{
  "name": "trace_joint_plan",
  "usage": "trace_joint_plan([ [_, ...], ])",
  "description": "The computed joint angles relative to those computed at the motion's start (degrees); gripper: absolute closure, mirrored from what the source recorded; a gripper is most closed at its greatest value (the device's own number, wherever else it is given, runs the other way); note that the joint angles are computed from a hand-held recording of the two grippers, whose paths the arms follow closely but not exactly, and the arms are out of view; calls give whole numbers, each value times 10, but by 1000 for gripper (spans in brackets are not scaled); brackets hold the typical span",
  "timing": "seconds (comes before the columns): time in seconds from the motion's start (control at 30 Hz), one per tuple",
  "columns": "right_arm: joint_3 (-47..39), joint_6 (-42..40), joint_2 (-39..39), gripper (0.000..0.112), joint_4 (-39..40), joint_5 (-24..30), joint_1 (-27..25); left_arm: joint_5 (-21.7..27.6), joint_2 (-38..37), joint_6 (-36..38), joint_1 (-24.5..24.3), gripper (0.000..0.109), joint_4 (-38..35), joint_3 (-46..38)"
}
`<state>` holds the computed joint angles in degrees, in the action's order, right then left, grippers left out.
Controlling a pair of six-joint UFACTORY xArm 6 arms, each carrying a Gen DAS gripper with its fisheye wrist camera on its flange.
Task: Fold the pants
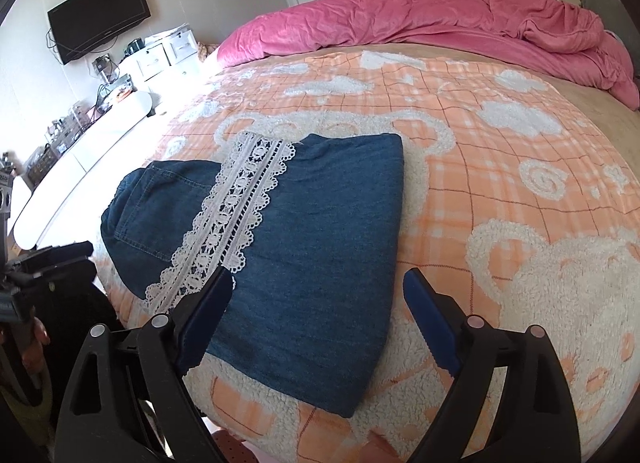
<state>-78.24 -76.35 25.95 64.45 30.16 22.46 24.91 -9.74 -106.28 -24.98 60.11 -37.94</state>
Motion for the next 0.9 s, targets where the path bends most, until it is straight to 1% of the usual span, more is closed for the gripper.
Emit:
trace_joint_plan([
  [0.13, 5, -16, -1, 26, -1, -24, 11, 3, -47, -35, 30, 15, 15, 43],
  [0.27, -11, -6, 8, 26, -16, -26, 19, 5, -67, -51, 58, 15, 20, 72],
  [0.37, -30, 17, 16, 26, -49, -14, 27, -35, -67, -75, 89, 15, 42, 86],
  [0.43, -44, 40, 19, 17, -80, -5, 37, -46, -65, -90, 102, 15, 54, 90],
  [0.47, -53, 40, 19, 17, -77, 7, 41, -58, -60, -104, 111, 15, 67, 90],
  [0.57, -81, 77, 25, 16, -110, 26, 57, -100, -40, -170, 140, 15, 122, 88],
  [0.63, -113, 96, 38, 16, -123, 50, 67, -125, -25, -204, 154, 15, 156, 81],
  [0.7, -157, 126, 60, 16, -154, 81, 82, -144, -4, -221, 163, 15, 173, 71],
  [0.8, -216, 154, 92, 16, -190, 114, 107, -191, 28, -243, 186, 15, 198, 57],
  [0.87, -270, 174, 124, 16, -222, 152, 124, -192, 34, -252, 189, 15, 205, 53],
  [0.9, -296, 184, 139, 16, -237, 170, 132, -194, 35, -276, 191, 15, 228, 50],
])
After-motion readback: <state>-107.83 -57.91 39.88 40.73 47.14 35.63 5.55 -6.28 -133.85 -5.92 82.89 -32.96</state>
